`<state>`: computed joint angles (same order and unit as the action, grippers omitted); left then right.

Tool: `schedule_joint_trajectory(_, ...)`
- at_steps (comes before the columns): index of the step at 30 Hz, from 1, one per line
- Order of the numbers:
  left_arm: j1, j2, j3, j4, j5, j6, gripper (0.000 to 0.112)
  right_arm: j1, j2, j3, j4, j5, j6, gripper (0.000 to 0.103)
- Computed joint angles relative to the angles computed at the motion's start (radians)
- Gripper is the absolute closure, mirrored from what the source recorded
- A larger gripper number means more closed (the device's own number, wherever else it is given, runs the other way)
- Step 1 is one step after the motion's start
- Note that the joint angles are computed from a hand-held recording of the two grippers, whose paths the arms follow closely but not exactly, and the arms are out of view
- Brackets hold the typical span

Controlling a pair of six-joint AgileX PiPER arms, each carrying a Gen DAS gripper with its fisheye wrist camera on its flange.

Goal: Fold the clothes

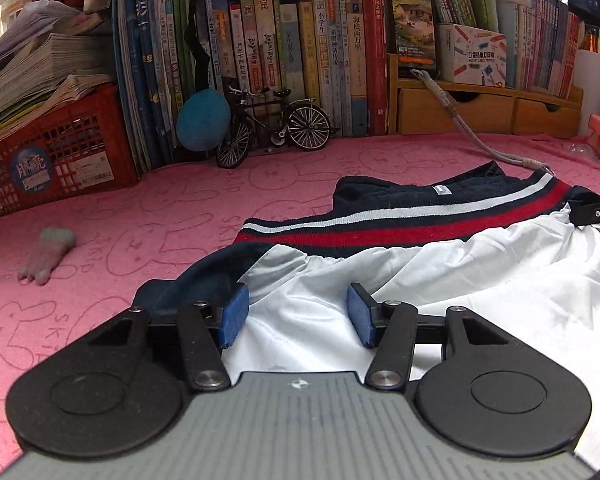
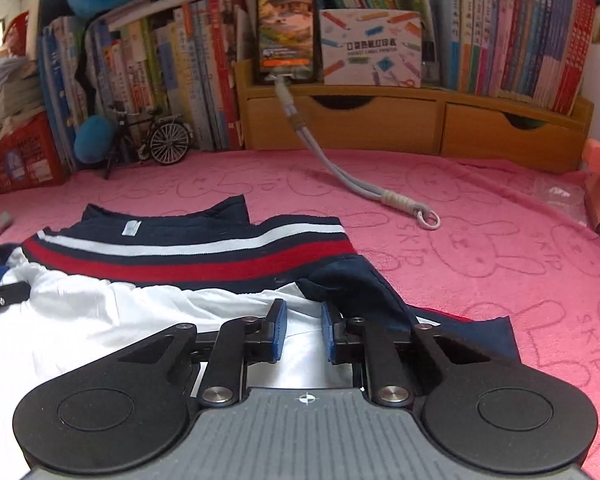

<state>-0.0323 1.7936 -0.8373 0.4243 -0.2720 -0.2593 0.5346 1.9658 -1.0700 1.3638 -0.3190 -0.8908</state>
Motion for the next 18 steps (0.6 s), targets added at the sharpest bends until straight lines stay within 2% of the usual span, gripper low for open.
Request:
schedule_joint_trajectory(2, -0.002, -0.055, 0.051, -0.029, -0.029, 0.011, 0.060, 0.012, -0.043, 0.061, -0.125, -0.026, 0.193, 0.080)
schedule_joint_trajectory(4, 0.007, -0.127, 0.120, 0.047, -0.080, -0.046, 0.055, 0.094, -0.118, 0.165, -0.207, -0.139, 0.336, 0.068)
schedule_joint_trajectory(6, 0.020, -0.206, 0.166, 0.244, -0.091, -0.231, 0.055, 0.203, -0.196, 0.265, -0.214, -0.254, 0.421, 0.067)
schedule_joint_trajectory(8, 0.030, -0.276, 0.203, 0.444, -0.102, -0.431, 0.055, 0.368, -0.247, 0.337, -0.142, -0.386, 0.480, 0.066)
schedule_joint_trajectory(9, 0.040, -0.291, 0.222, 0.533, -0.135, -0.531, 0.057, 0.468, -0.253, 0.351, -0.083, -0.449, 0.494, 0.065)
schedule_joint_trajectory(10, 0.060, -0.294, 0.240, 0.626, -0.193, -0.631, 0.061, 0.565, -0.239, 0.339, -0.008, -0.506, 0.485, 0.065)
schedule_joint_trajectory(11, 0.080, -0.291, 0.253, 0.723, -0.251, -0.731, 0.071, 0.651, -0.207, 0.313, 0.064, -0.556, 0.467, 0.065)
schedule_joint_trajectory(12, 0.094, -0.298, 0.263, 0.817, -0.289, -0.831, 0.072, 0.720, -0.162, 0.272, 0.135, -0.598, 0.433, 0.066)
schedule_joint_trajectory(14, 0.086, -0.329, 0.264, 1.001, -0.292, -1.031, 0.072, 0.816, -0.065, 0.175, 0.252, -0.656, 0.359, 0.066)
schedule_joint_trajectory(15, 0.064, -0.349, 0.264, 1.078, -0.265, -1.123, 0.072, 0.833, -0.025, 0.132, 0.282, -0.667, 0.329, 0.066)
schedule_joint_trajectory(18, 0.023, -0.379, 0.270, 1.224, -0.239, -1.293, 0.072, 0.867, 0.080, 0.006, 0.358, -0.716, 0.230, 0.070)
